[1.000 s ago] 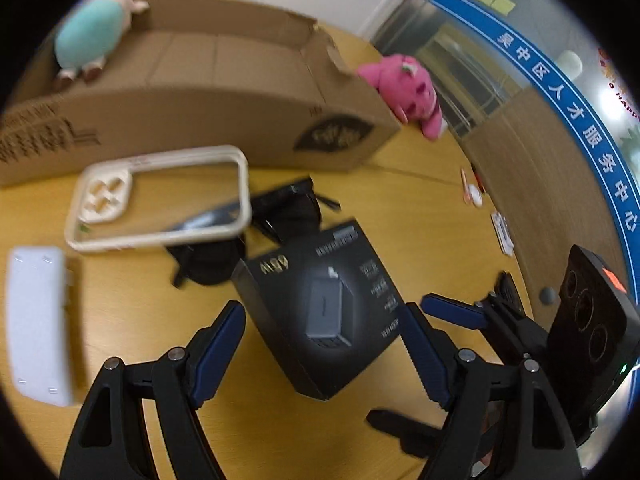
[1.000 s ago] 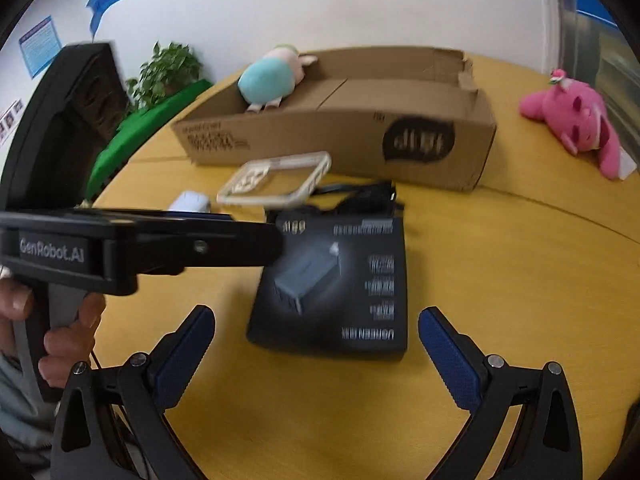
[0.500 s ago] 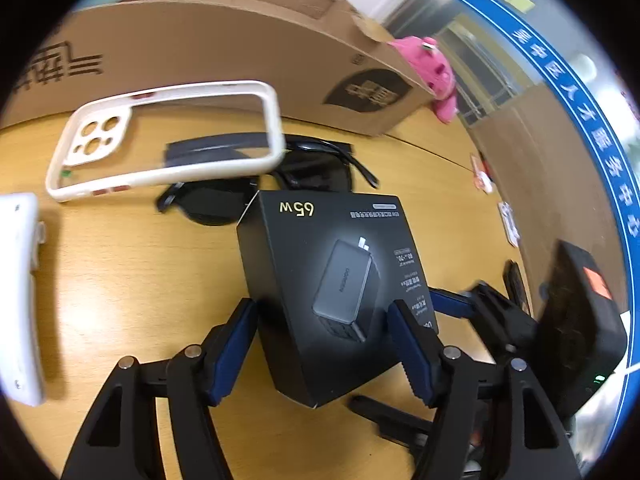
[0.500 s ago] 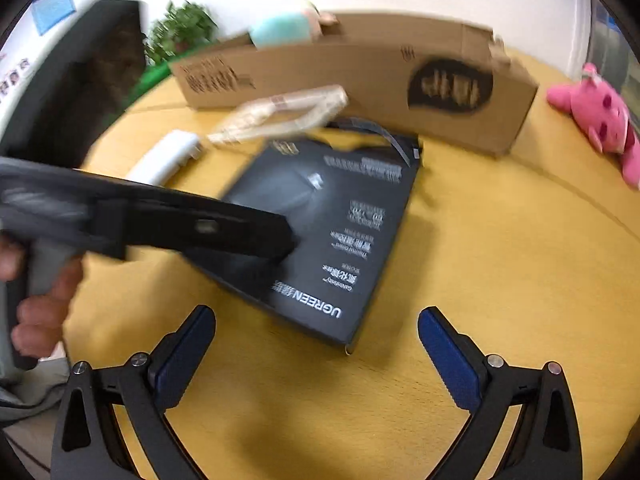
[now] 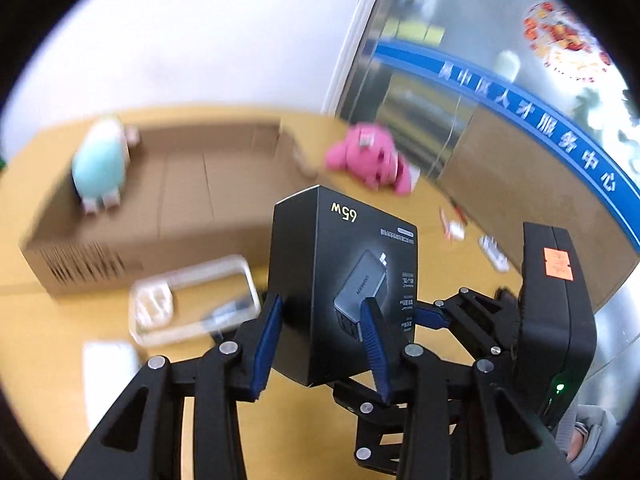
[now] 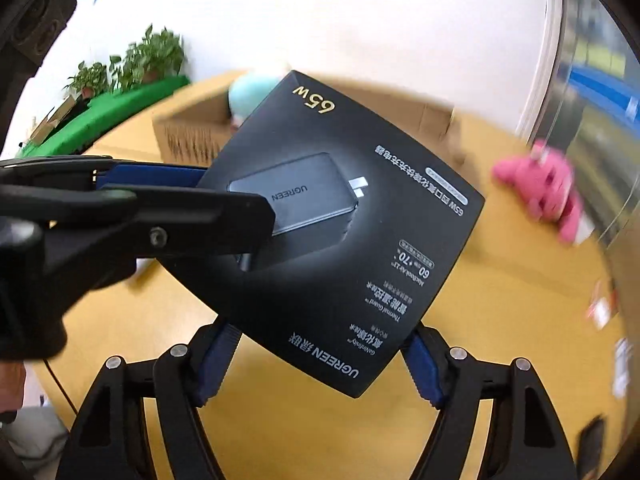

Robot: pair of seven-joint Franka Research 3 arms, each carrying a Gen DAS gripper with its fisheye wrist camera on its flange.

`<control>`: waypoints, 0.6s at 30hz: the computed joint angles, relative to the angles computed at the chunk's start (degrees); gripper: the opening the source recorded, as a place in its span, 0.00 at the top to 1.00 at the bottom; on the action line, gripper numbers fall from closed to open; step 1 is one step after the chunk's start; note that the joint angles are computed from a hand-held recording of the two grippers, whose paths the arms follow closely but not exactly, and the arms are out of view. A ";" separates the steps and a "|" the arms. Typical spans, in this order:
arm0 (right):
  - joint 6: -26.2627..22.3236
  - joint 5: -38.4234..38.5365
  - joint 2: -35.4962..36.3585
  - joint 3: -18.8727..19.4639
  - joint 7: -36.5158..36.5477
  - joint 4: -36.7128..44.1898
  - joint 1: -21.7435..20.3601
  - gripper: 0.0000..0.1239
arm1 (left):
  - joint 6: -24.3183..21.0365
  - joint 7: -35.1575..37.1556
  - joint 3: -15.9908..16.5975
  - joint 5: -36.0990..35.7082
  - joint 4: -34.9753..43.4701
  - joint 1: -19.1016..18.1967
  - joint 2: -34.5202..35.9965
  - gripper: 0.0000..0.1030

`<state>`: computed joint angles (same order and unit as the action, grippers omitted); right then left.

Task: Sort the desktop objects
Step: 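Lift the charger box with the left gripper and carry it over the box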

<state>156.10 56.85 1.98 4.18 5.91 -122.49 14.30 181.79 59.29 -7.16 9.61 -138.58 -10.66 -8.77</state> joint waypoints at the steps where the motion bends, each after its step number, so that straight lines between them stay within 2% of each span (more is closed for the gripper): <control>1: 0.26 1.27 -0.60 0.23 -1.08 0.34 0.13 0.36 | 0.68 -2.71 -3.53 3.57 -0.14 4.51 -1.40 0.63; 7: 2.75 7.41 -2.88 0.92 -7.45 3.03 2.50 0.36 | 4.29 -11.08 -14.44 14.33 1.57 20.31 -4.02 0.63; 8: 3.01 7.78 -2.74 1.02 -7.77 3.78 2.97 0.36 | 4.73 -11.48 -15.01 15.09 1.65 21.70 -4.56 0.63; 14: 5.39 8.67 -0.03 2.58 -7.51 9.60 5.28 0.36 | 5.64 -10.62 -16.15 17.05 3.53 26.49 -6.07 0.63; 18: 7.47 6.92 3.13 3.80 -6.41 14.65 6.14 0.36 | 5.45 -8.75 -14.01 17.36 6.62 26.15 -4.44 0.63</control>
